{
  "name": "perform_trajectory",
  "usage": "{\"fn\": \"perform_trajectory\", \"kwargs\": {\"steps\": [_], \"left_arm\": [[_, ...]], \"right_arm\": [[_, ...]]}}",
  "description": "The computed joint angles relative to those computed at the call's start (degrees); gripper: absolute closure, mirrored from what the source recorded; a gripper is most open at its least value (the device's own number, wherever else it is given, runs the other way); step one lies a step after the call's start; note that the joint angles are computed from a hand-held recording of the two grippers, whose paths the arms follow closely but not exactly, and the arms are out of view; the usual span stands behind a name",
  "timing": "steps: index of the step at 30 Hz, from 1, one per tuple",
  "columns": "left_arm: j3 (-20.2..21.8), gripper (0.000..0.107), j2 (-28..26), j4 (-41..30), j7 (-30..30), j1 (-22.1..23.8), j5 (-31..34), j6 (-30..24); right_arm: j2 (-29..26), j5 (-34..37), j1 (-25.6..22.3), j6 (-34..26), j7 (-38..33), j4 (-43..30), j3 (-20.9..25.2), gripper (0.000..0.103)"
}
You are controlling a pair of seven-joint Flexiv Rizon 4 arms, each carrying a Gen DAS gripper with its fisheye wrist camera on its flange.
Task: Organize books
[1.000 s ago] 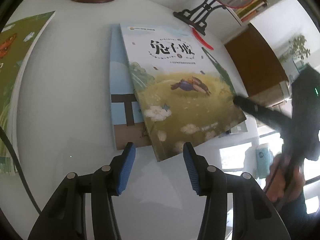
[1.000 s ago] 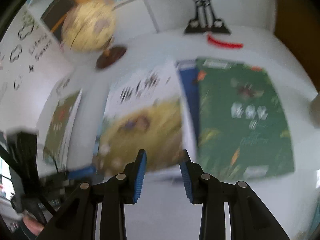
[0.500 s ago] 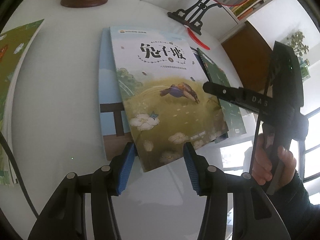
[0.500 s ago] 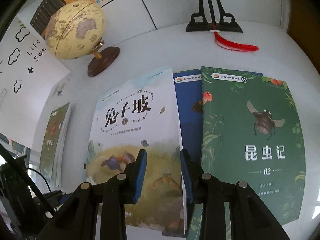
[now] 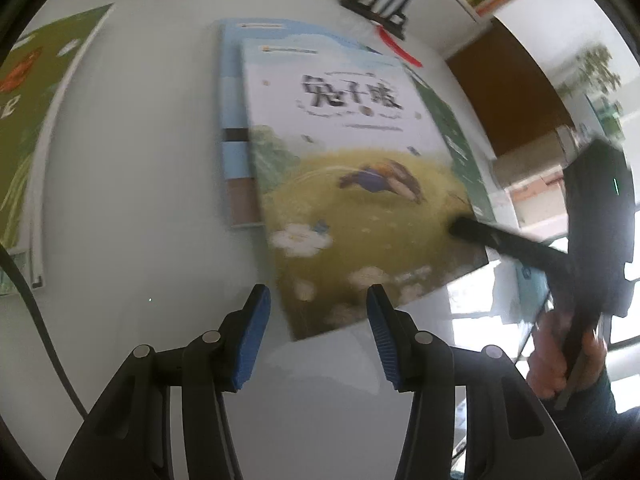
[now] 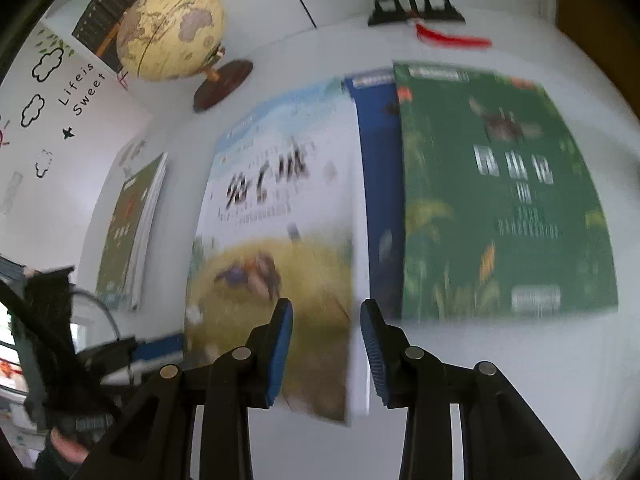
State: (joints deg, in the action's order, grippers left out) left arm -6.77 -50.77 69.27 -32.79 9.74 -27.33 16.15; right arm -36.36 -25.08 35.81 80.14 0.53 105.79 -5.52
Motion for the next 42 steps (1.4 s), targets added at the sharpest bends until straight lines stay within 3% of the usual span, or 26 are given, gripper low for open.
{"fn": "perform_trajectory", "kwargs": {"steps": [5,7,10,13,17,20,22,26,27,30,33,37,38,42], "left_arm": [[-0.7,0.060,-3.0,-4.2,-4.5,0.2,-1.5,-3.4],[-1.1,0.059,-3.7,-4.8,-5.1,0.3,-1.8,-4.4],[-1.3,0.059,-3.9,-4.8,-5.9,0.1,-2.3,-4.7],[-1.2,0.059,-2.9,-3.2,-5.6,-0.3,-2.3,-2.6],[-2.5,0.059,0.6,2.2,-2.5,0.8,-5.0,1.5],[-4.0,0.059,2.7,4.9,1.0,2.1,-8.3,1.0],[-4.2,0.062,4.2,7.1,3.6,1.7,-9.7,2.1],[-2.7,0.071,7.0,12.6,7.9,-1.9,-9.0,12.8],[-2.5,0.078,7.2,13.4,8.2,-2.4,-8.6,14.7],[-2.6,0.079,7.5,14.7,8.3,-2.4,-8.8,17.6],[-3.3,0.086,7.5,14.0,6.3,-1.1,-10.1,13.9],[-3.8,0.086,7.9,13.7,3.8,-0.4,-12.5,10.6],[-3.8,0.086,7.9,13.6,3.4,-0.4,-12.8,10.0],[-3.8,0.086,7.7,13.3,0.9,-0.4,-14.4,8.3]], "right_arm": [[0.3,3.5,-2.3,4.4,-1.2,3.0,3.4,0.063],[-1.1,4.2,-2.5,10.7,-0.9,3.7,2.7,0.062],[-4.2,9.2,-6.6,17.2,-4.7,2.4,8.0,0.062],[-5.2,12.9,-3.2,20.8,-5.3,2.7,4.8,0.061],[-3.0,16.2,4.3,18.5,-7.5,3.9,-2.4,0.078],[-0.9,15.5,8.7,14.7,-9.7,4.2,-6.8,0.082],[-0.8,14.3,8.4,12.2,-10.7,2.9,-6.4,0.082],[-2.2,12.9,7.0,11.7,-10.8,1.0,-4.8,0.083],[-2.3,12.7,7.5,10.6,-10.4,0.8,-5.5,0.083],[-2.1,11.2,7.9,8.7,-9.2,0.8,-6.5,0.082],[-1.5,10.9,7.2,11.4,-9.4,2.1,-6.1,0.082],[-1.4,11.4,2.3,11.0,-11.0,1.9,-0.8,0.072],[-2.2,12.8,-0.7,13.5,-11.8,1.9,2.7,0.067],[-4.0,17.0,-5.2,21.5,-13.7,2.7,8.4,0.053]]}}
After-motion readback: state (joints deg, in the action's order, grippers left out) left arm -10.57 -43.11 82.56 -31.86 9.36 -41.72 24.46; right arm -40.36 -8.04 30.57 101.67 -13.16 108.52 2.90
